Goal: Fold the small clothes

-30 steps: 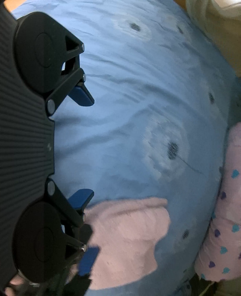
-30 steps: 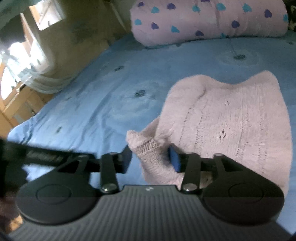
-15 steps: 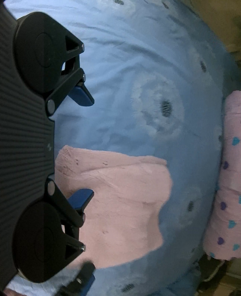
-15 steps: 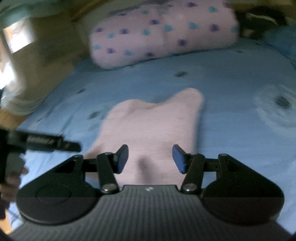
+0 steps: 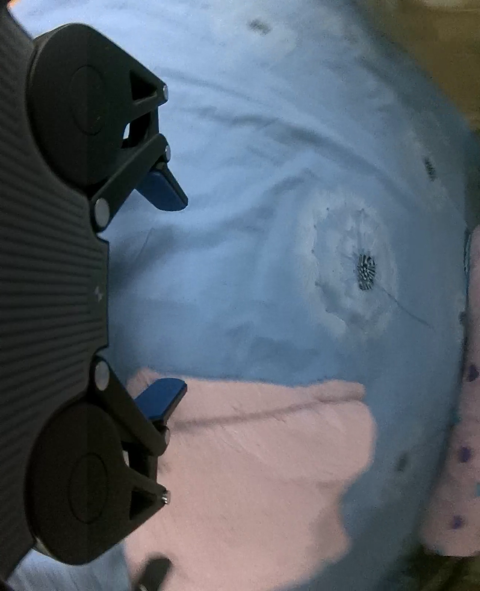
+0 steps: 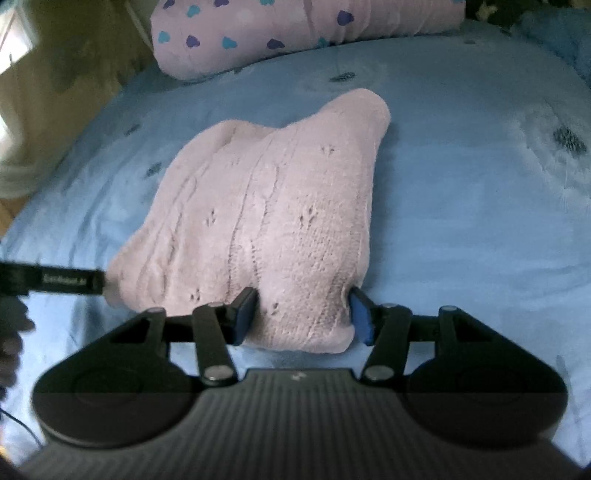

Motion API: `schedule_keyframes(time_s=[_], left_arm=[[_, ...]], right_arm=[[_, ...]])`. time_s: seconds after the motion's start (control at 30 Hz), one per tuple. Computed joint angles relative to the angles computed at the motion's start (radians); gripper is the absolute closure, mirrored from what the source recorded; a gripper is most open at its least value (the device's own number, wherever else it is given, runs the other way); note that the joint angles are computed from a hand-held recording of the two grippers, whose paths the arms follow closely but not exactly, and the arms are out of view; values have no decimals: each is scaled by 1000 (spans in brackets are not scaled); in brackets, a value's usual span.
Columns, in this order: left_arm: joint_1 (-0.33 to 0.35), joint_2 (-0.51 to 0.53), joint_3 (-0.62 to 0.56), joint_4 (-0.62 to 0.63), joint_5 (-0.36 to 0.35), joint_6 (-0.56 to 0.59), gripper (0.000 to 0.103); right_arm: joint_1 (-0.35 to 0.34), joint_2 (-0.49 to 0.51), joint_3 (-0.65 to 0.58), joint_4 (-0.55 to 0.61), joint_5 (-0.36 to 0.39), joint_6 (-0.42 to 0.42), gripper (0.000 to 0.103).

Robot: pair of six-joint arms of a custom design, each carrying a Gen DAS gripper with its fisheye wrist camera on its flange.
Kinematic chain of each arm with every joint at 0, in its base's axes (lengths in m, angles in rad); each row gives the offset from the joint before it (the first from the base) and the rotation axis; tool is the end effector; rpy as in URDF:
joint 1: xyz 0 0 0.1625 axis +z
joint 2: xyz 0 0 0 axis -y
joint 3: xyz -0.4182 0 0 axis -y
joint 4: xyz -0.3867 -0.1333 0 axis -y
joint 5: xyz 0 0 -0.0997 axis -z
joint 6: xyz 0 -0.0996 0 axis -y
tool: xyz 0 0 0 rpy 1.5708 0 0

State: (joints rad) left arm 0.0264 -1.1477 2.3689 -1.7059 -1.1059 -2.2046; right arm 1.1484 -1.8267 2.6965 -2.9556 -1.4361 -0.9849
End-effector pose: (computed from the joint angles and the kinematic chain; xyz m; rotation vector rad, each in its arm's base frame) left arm -0.2670 -0.1851 0.0508 -0.3944 2.0713 -0.8483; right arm 0.0194 -0.3146 0.2348 0.8332 -2.7028 0.6912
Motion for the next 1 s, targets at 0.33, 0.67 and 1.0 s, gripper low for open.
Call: schedule_keyframes(time_s=[0.33,0.67,1.0], left_arm=[[-5,-43,12,-135,174,55,0],[119,13,102,-454,219,200,0],[154,32,201,-730,257,285,0]], right_arm=[[-55,-89,-54,91,150,-34,26],[7,78,-133,93,64,24,25],[14,200,-192,156,71,62,19]])
